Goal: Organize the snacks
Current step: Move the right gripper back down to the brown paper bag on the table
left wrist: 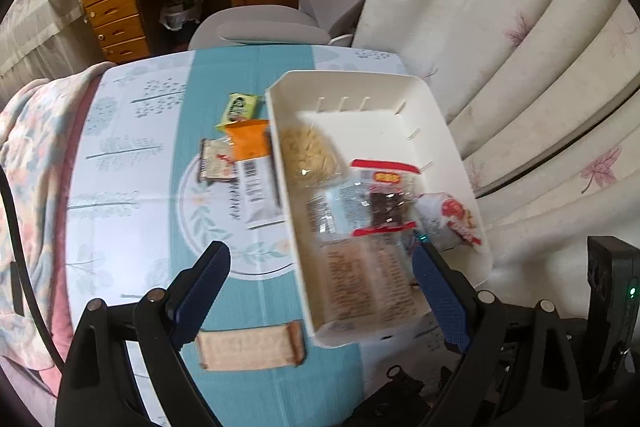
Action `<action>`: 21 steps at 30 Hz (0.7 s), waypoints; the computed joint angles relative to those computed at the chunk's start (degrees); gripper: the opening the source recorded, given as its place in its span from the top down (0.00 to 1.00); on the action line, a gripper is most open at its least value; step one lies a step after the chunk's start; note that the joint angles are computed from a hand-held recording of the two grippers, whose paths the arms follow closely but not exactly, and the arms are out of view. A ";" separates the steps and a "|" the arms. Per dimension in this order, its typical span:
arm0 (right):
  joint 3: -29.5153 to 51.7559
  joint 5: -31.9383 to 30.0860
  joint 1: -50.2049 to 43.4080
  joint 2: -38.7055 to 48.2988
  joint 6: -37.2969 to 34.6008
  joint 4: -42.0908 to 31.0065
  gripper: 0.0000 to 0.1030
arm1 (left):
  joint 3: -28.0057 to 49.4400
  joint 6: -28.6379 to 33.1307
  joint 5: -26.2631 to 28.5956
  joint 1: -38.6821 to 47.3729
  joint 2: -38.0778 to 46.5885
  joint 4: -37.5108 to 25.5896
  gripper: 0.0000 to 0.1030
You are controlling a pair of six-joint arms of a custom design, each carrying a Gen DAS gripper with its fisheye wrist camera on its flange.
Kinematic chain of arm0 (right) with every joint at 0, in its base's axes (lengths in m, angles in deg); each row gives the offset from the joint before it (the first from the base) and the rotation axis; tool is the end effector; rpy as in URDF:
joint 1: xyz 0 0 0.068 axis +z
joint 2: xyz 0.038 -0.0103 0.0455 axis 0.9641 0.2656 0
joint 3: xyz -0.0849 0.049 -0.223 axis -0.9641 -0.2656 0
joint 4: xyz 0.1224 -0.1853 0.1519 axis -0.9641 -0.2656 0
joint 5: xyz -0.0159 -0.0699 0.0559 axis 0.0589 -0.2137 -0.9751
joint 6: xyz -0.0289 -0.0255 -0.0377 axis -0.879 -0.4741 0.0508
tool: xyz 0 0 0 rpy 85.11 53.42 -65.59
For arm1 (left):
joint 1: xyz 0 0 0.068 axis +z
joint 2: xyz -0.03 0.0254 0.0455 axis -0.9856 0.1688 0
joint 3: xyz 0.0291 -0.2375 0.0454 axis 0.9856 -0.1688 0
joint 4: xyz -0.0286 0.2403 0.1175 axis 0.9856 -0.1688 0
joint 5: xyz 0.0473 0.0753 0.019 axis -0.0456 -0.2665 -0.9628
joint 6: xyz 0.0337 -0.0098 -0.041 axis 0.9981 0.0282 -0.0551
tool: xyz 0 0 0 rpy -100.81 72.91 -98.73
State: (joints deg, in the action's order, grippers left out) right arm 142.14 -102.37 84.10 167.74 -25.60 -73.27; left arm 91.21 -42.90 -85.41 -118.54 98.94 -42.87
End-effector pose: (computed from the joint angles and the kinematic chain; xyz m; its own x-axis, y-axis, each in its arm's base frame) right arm 0.2975 0.0653 0.2862 -0.9786 -0.1893 -0.0807 -0.2055 0.8794 0.4294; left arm 0.3090 -0.2381 0.3179 -0.9160 -0.1607 -0.3675 -0.0911 0.9757 -0.1993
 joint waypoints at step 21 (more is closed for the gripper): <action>-21.83 1.89 25.05 -15.45 52.01 22.64 0.57 | -29.26 25.90 9.57 16.09 -26.16 4.13 0.11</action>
State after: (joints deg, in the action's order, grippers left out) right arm 120.31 -100.48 109.15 152.29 26.40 -50.63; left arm 61.95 -17.00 -75.84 -102.45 72.78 -38.74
